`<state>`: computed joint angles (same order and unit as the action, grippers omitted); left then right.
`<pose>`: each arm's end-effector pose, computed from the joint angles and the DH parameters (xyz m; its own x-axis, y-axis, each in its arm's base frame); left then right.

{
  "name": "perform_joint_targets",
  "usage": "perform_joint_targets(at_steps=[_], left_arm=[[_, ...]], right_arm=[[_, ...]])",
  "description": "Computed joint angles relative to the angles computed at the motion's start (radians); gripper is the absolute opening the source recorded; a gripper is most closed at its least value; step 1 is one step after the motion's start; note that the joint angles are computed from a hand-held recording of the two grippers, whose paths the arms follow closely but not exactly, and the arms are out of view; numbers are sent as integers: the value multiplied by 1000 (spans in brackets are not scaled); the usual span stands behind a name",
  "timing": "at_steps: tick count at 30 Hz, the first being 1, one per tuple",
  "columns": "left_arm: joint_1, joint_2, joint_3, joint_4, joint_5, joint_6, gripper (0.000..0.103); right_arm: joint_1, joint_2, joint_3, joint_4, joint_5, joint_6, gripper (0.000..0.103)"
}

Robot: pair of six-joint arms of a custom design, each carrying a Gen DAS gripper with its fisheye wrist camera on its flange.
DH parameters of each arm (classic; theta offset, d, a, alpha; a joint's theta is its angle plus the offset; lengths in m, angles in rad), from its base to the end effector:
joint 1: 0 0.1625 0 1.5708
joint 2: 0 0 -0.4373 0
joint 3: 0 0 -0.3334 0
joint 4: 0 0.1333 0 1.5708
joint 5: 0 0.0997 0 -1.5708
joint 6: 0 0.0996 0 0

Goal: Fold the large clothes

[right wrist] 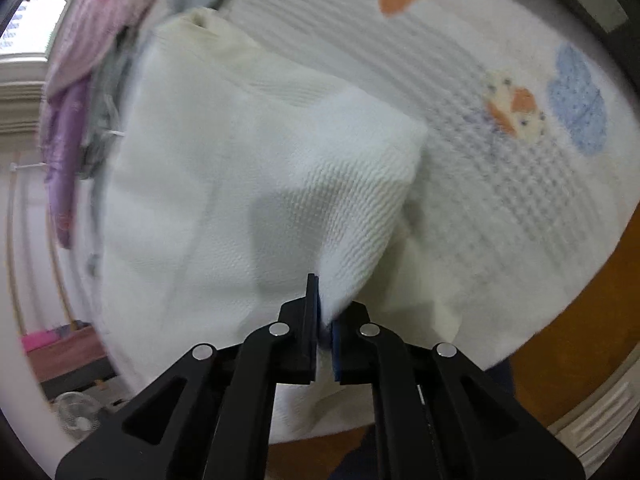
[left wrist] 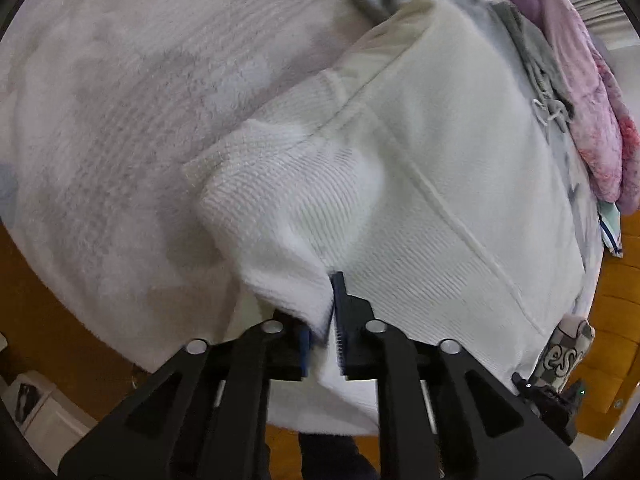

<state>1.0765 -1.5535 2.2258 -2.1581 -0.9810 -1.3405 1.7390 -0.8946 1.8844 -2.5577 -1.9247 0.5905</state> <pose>-0.0050 -0.4071 0.3012 -0.6221 -0.7545 -0.2092 -0.5826 0.6245 -0.5202 0.1905 -0.5317 0.1312 -0.8613 0.4177 0.2895 0.3757 0.9069 -0.1906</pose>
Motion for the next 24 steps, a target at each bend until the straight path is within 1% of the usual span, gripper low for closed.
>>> perform_joint_targets(at_steps=[1,2,3,4,5,6,7,9,10,11,12,13,14,15,16,17,18,19,20,21,22,23,24], left_arm=[[16,9,-3,-12,-13,8,22],[18,11,-4,-19,-21,12,22],[18,13,-12,-13,-29,21,26],[19,14,-19,-9,-37,29,31],[15,6,-30,14,-51,24,48],[4,-10,-32,24,-57,15,57],[-7,-31,-26,22,-60,13,59],[-37,-82,-18,21,-67,17,61],[-52,-97,-20,33,-57,11,61],[-72,-117,-23,48,-35,11,61],[-84,-131,-33,79,-14,5,61],[-95,-135,-55,125,21,-5,61],[-97,-141,-58,137,41,-1,61],[-95,-132,-79,149,76,10,61],[-96,-128,-80,120,89,35,61],[-83,-113,-83,72,91,70,61],[-64,-84,-100,17,96,114,61],[-43,-46,-125,-39,96,175,61],[-27,-16,-143,-75,90,223,61],[-14,20,-167,-117,87,281,61],[-3,43,-172,-174,84,341,61],[17,91,-202,-214,76,397,63],[38,137,-244,-212,70,434,63]], right_arm=[[-2,4,-2,-3,0,10,7],[2,5,-11,10,1,19,8],[7,6,-24,31,-3,17,11],[22,5,-50,92,-31,17,15],[40,1,-83,172,-74,29,20],[55,5,-112,222,-96,40,29],[64,-7,-126,258,-101,50,37],[71,-23,-160,339,-58,89,38],[86,-22,-188,378,-49,76,38],[109,-9,-220,401,-51,24,38],[127,4,-250,414,-56,-18,37],[152,28,-287,409,-52,-75,32],[170,57,-323,390,-29,-130,30],[182,90,-362,377,-1,-172,26],[191,120,-395,367,25,-201,20],[198,162,-438,351,60,-237,17],[202,185,-455,336,79,-263,11],[210,225,-499,336,92,-276,6],[215,275,-552,332,120,-303,4],[216,312,-596,328,132,-328,2],[221,340,-625,324,127,-361,1],[230,395,-695,346,115,-386,1],[229,417,-723,350,121,-399,0]])
